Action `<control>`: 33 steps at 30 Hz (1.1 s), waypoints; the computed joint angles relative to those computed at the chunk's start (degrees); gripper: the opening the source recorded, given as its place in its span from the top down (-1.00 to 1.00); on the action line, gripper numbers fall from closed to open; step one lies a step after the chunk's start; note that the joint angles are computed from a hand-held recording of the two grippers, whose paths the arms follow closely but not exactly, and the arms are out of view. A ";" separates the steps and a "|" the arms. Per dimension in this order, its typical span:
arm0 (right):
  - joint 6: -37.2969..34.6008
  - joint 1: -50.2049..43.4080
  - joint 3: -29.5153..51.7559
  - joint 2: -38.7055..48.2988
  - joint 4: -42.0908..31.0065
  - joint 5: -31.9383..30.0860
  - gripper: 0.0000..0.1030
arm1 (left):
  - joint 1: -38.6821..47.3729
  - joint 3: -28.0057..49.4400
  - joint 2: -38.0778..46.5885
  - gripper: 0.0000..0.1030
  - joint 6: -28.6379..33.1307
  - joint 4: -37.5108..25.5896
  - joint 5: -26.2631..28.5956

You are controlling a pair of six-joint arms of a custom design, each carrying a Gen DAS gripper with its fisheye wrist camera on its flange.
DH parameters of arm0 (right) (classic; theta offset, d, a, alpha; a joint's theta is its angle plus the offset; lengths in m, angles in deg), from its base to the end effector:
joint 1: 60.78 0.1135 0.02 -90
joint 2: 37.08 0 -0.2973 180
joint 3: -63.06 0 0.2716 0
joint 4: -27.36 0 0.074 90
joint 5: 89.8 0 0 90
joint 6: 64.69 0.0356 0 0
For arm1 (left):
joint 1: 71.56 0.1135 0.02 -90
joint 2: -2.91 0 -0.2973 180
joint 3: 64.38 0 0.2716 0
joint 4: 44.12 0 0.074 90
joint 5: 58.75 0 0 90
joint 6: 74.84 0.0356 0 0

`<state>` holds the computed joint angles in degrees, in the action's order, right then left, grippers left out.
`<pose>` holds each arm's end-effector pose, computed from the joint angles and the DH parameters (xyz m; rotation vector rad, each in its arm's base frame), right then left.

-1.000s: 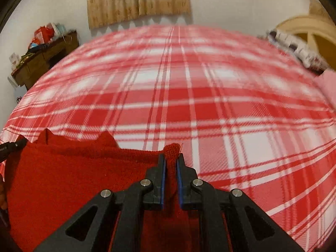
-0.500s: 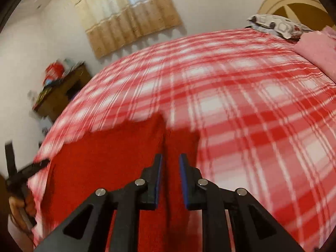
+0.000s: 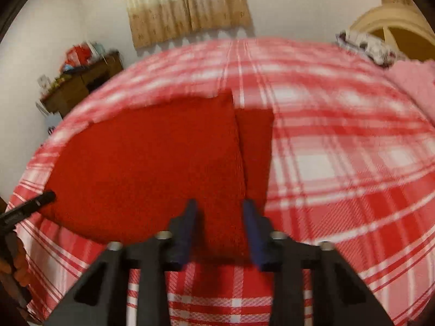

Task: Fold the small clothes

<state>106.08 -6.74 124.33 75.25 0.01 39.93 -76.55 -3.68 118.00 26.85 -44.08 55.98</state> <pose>0.2087 0.2489 0.0779 0.6471 2.3391 -0.1094 0.3635 -0.0467 0.0755 0.5275 2.4046 -0.4913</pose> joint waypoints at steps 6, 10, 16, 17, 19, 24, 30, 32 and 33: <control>5.38 2.52 0.38 0.43 -3.17 0.04 0.78 | -0.68 -1.74 0.74 -0.35 1.72 3.03 -2.87; 7.70 4.09 2.18 1.17 -7.58 0.32 0.78 | -1.34 -3.79 0.39 -0.35 3.44 5.53 -5.80; 10.77 6.21 2.14 -0.72 -11.16 -1.11 0.77 | -1.86 -3.95 -0.39 -0.44 3.84 4.31 -7.86; 12.61 7.09 2.23 -1.90 -12.89 -0.45 0.77 | -1.61 -3.76 -0.53 -0.45 3.73 3.64 -7.55; 16.47 9.17 5.21 -2.31 -20.10 3.32 0.74 | -1.33 -3.87 -1.31 -0.45 3.73 2.40 -7.50; 4.49 7.58 13.90 -1.05 -21.07 10.23 0.73 | -1.50 -5.06 -3.45 -0.53 2.75 2.21 -10.31; -17.27 -0.81 22.96 8.43 -1.32 1.08 0.73 | -0.90 -7.90 -7.22 -0.90 0.17 7.49 -16.02; -18.73 -1.97 26.81 11.85 -0.20 -0.76 0.73 | 1.30 -6.97 -7.22 -0.94 -0.73 6.57 -14.20; -19.44 -2.52 28.40 13.58 1.05 -1.45 0.73 | 2.21 -6.11 -6.70 -0.94 -1.05 5.73 -13.54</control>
